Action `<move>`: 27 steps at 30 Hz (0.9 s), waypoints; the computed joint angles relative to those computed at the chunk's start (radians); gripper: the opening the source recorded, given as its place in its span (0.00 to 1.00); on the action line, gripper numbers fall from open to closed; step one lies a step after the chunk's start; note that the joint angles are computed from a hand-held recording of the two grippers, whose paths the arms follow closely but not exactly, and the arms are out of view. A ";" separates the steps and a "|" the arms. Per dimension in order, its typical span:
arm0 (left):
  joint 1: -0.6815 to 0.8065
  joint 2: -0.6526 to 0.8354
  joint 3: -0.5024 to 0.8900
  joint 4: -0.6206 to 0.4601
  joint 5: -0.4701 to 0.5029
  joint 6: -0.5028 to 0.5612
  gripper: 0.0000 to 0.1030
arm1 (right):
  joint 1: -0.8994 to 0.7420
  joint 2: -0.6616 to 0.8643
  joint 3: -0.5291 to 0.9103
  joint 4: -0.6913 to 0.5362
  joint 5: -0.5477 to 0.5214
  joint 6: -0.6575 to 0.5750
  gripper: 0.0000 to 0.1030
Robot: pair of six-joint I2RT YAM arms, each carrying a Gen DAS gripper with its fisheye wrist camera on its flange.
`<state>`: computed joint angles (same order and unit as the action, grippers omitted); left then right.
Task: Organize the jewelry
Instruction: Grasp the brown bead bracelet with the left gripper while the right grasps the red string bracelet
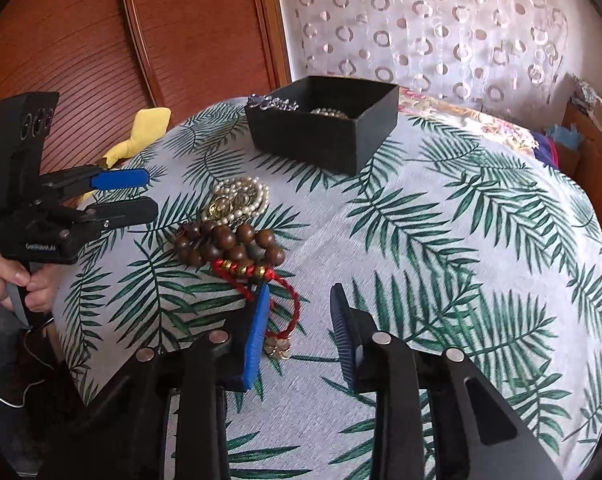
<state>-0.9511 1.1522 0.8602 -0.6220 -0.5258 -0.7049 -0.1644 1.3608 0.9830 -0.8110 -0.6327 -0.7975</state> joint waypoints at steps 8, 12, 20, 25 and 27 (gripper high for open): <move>-0.019 0.007 -0.014 0.003 0.007 -0.020 0.71 | 0.017 0.011 -0.025 0.028 0.040 0.008 0.04; -0.010 0.012 -0.026 0.025 0.042 -0.017 0.64 | -0.026 -0.025 -0.029 0.013 -0.002 -0.015 0.03; -0.040 0.049 -0.012 0.058 0.068 -0.017 0.35 | -0.144 -0.070 0.021 -0.067 -0.096 -0.071 0.03; -0.065 0.100 0.052 0.073 0.069 0.023 0.33 | -0.195 -0.064 0.052 -0.086 -0.132 -0.082 0.03; -0.065 0.134 0.085 0.074 0.072 0.048 0.33 | -0.208 -0.063 0.059 -0.094 -0.143 -0.090 0.03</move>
